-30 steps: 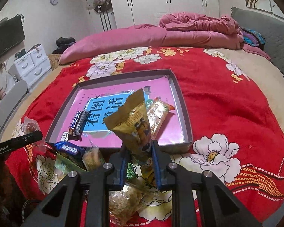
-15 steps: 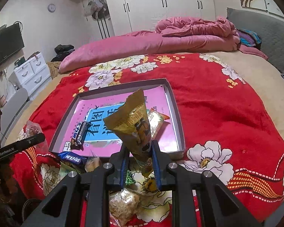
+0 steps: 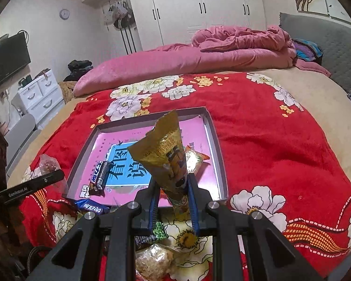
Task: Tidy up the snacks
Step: 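Lift both bags and carry them toward the tray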
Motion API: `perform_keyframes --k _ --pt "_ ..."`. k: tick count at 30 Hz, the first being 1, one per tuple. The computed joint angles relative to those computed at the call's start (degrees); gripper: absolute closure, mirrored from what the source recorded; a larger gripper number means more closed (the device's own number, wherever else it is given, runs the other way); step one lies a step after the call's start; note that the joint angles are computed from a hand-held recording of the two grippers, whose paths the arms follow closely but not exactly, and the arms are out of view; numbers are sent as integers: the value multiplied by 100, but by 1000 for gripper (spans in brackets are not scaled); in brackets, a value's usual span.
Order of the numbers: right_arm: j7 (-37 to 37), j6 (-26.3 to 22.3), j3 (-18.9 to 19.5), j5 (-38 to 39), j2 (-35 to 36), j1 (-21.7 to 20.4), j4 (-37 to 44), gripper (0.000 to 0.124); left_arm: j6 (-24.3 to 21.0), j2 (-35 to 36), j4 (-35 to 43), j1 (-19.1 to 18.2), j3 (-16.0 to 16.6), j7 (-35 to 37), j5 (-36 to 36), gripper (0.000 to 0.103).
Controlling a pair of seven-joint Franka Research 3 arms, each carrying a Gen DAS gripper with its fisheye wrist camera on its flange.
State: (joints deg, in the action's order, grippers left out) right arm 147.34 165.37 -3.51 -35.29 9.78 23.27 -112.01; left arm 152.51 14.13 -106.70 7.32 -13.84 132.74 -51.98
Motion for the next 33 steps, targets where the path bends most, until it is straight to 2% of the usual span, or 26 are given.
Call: perform_keyframes --k 15,25,33 --pt "-12 44 -121 197 177 -5 124 100 83 281 247 -62 -132 -384 616 65" --pt "-135 1 -197 423 297 11 196 100 55 570 456 -137 -104 -1225 1596 65" --pt "-242 -29 -292 542 446 74 318 100 -26 723 556 -16 -244 -1539 1927 65"
